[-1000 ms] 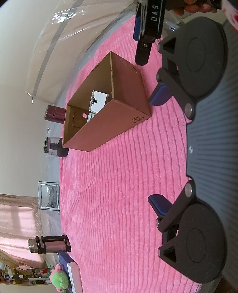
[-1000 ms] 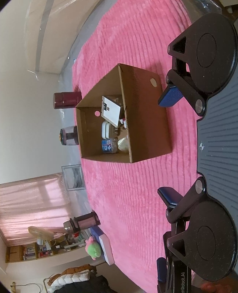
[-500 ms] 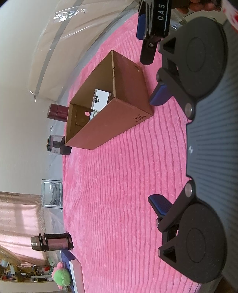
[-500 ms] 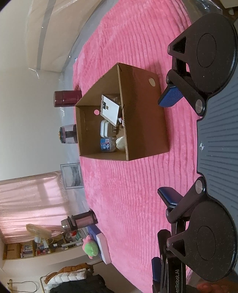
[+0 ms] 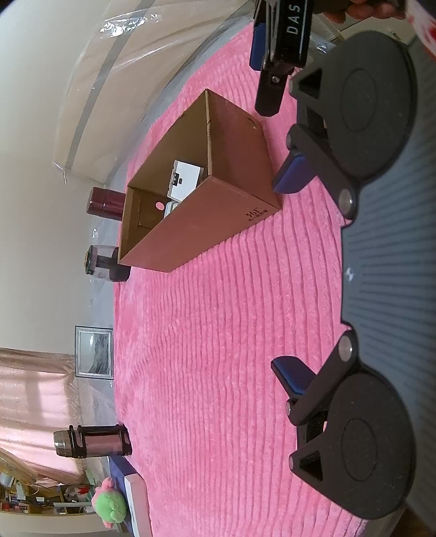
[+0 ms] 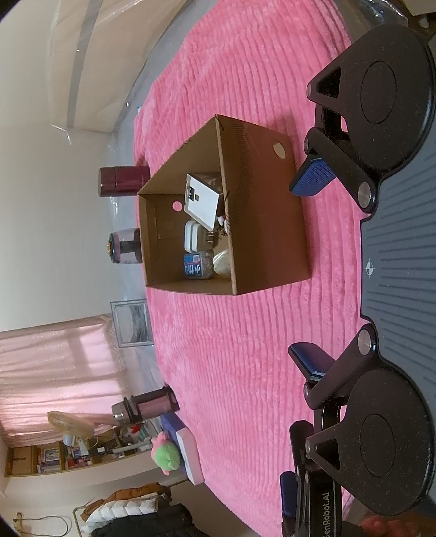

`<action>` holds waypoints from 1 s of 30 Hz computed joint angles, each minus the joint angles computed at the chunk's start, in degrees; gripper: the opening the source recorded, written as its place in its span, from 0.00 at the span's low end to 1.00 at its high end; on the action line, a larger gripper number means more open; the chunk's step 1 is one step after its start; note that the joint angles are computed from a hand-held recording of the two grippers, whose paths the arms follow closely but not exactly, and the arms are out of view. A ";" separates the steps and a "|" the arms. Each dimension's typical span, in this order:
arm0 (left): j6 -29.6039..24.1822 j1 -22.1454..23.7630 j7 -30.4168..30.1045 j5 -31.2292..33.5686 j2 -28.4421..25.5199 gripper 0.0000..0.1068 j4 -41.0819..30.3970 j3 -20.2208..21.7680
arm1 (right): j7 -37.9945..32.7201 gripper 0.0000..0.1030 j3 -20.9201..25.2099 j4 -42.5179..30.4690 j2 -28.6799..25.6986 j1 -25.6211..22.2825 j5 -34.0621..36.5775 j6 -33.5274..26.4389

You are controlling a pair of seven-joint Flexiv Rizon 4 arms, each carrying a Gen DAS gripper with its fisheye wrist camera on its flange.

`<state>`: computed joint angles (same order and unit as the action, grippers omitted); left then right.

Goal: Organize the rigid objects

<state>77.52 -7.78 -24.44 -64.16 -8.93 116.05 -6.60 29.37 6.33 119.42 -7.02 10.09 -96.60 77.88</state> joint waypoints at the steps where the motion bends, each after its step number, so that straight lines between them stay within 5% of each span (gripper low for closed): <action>1: -0.13 0.01 -0.26 0.28 -0.02 0.95 0.00 0.08 | 0.08 0.89 -0.02 -0.08 -0.04 0.00 -0.12 0.04; 30: -0.78 0.22 0.75 -0.54 -0.49 0.95 -0.49 -0.57 | 0.32 0.89 -0.08 -0.20 -0.12 -0.33 -0.44 0.39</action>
<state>76.73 -7.56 -23.69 -64.70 -9.42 115.56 -7.17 29.69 6.25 119.22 -7.15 9.76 -97.04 78.27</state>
